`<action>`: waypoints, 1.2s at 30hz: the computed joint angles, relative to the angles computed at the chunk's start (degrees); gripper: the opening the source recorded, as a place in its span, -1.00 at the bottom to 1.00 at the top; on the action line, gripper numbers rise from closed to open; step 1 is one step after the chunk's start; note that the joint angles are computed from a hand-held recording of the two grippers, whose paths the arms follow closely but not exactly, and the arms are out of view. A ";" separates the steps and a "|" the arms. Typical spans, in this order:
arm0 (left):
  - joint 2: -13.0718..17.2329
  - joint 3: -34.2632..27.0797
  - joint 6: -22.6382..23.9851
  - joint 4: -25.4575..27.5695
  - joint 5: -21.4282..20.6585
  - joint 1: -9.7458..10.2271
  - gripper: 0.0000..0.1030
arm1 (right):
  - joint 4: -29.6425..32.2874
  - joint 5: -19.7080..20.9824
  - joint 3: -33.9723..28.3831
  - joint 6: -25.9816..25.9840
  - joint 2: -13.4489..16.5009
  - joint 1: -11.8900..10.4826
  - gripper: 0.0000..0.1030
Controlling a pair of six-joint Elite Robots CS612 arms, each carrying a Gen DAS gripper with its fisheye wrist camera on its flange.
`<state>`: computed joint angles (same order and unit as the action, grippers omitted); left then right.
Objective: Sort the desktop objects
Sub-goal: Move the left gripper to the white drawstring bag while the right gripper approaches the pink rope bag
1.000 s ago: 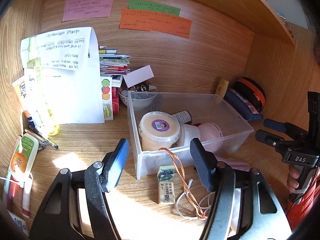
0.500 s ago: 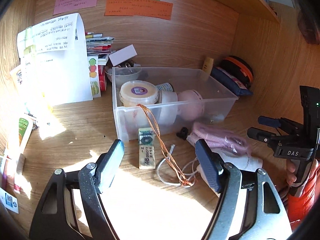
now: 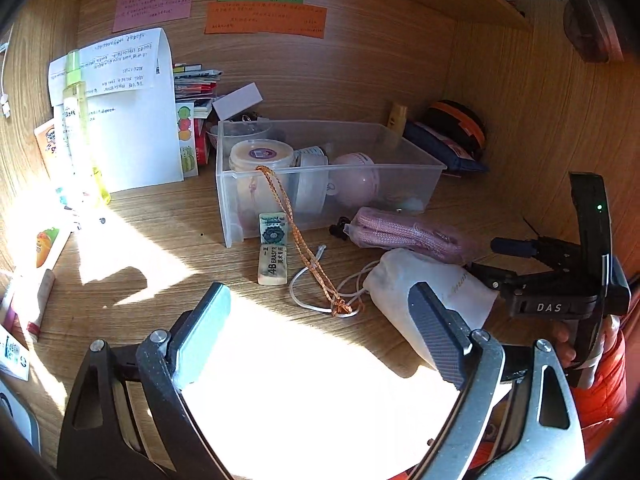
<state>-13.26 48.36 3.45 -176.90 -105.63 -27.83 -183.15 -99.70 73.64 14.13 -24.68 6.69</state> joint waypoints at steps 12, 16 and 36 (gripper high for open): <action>-1.38 2.90 2.17 -0.48 -2.25 0.01 0.78 | 0.32 5.49 -2.38 -6.87 1.14 2.60 0.57; -1.23 1.67 4.80 4.52 -4.09 -0.04 0.79 | -1.60 3.01 -0.83 -8.79 0.34 3.07 0.57; 1.54 -6.70 11.54 22.81 3.47 -3.12 0.90 | -0.79 2.65 1.74 -4.49 -1.78 -0.11 0.57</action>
<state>-11.72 41.66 14.99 -154.09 -102.16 -30.95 -183.94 -97.05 75.38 9.64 -26.47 6.58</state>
